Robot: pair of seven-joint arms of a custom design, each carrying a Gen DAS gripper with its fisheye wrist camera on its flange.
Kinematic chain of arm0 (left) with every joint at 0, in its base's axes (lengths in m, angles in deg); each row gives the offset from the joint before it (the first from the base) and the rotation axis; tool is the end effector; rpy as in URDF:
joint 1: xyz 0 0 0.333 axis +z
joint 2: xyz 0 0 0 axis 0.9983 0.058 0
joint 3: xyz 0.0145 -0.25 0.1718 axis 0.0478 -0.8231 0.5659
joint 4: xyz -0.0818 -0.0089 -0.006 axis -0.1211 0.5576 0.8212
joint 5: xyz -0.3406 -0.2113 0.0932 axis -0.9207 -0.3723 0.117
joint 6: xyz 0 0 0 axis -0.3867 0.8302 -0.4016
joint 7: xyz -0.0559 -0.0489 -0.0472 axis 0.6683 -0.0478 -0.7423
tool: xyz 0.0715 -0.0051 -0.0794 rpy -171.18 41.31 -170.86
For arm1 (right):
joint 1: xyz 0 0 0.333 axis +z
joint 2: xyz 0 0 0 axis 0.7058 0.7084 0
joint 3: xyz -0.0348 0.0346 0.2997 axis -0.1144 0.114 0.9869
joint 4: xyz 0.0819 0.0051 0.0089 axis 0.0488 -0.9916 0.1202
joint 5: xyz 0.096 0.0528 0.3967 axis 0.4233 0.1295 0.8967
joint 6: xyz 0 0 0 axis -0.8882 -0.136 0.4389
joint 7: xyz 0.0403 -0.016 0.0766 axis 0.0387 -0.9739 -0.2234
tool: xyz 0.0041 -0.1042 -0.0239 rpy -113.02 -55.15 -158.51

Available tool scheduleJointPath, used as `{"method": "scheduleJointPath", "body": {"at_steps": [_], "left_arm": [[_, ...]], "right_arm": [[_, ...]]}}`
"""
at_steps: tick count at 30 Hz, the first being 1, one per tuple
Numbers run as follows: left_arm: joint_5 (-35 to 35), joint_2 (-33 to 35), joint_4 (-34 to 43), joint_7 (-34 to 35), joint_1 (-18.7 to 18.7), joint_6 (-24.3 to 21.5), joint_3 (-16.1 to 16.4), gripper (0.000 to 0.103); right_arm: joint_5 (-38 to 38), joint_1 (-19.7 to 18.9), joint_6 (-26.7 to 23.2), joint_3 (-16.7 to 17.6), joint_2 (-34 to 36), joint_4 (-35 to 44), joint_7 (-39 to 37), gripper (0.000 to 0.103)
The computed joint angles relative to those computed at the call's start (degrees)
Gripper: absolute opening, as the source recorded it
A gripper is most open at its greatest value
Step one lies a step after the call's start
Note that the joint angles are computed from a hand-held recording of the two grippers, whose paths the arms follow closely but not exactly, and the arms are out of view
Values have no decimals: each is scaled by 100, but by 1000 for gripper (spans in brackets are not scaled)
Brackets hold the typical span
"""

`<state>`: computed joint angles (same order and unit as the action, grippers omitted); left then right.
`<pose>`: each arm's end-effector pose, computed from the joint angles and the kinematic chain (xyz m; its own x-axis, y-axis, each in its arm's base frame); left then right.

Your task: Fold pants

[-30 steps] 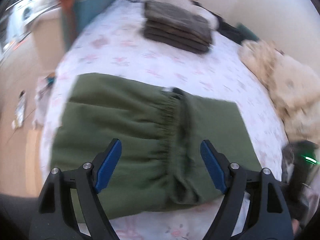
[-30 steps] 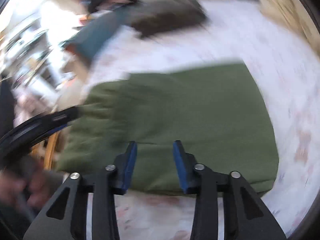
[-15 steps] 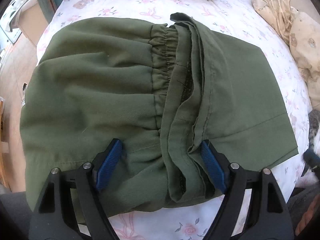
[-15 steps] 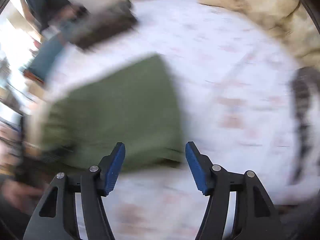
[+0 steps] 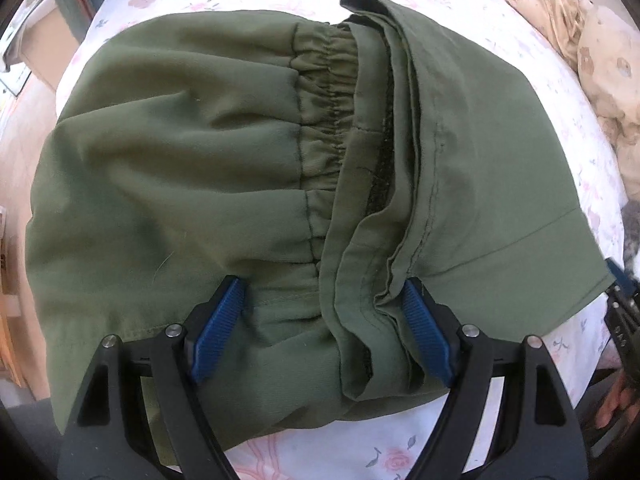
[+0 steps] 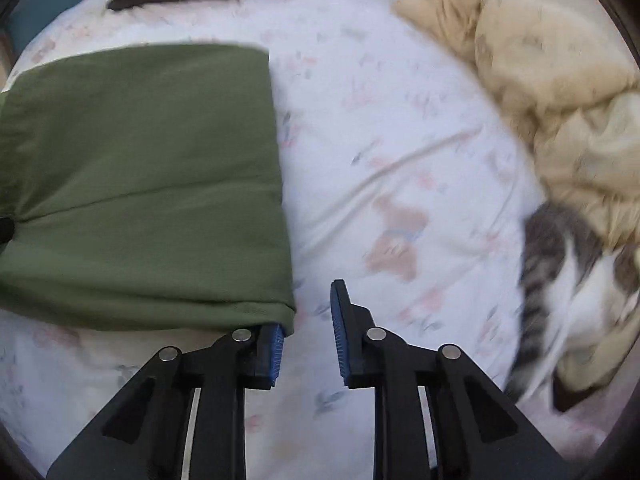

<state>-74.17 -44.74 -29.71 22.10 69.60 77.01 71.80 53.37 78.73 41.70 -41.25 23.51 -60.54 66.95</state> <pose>0.5696 -0.3176 0.4637 0.1403 -0.9840 0.1096 -0.9672 -0.1599 -0.1972 0.5299 0.4069 0.4847 0.1793 -0.9387 0.2944 -0.9051 -0.2747 -0.3246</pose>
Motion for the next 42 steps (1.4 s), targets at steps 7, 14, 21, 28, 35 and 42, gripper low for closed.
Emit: {"method": "scheduleJointPath", "body": {"at_steps": [7,14,21,28,35,42], "left_arm": [[45,24,80,-149,-39,-41,0,79],[54,5,19,-189,-47,20,-4,79],[65,-23,-26,-175,-43,38,-8,79],[82,-67,-87,-196,-47,82,-13,80],[33,-117,-125,-264,-28,118,-6,80],[84,-710,-527,-452,18,575,-29,78]], "right_arm": [[724,-177,-483,-12,-63,108,-410,49],[571,-115,-1343,45,46,924,-1210,51],[1798,-605,-276,-20,-338,340,-811,23],[2358,-637,-161,17,318,329,-743,14],[2561,-700,413,-32,-340,-330,-281,15],[3929,-1049,1756,2,-1215,-1797,600,58]]}}
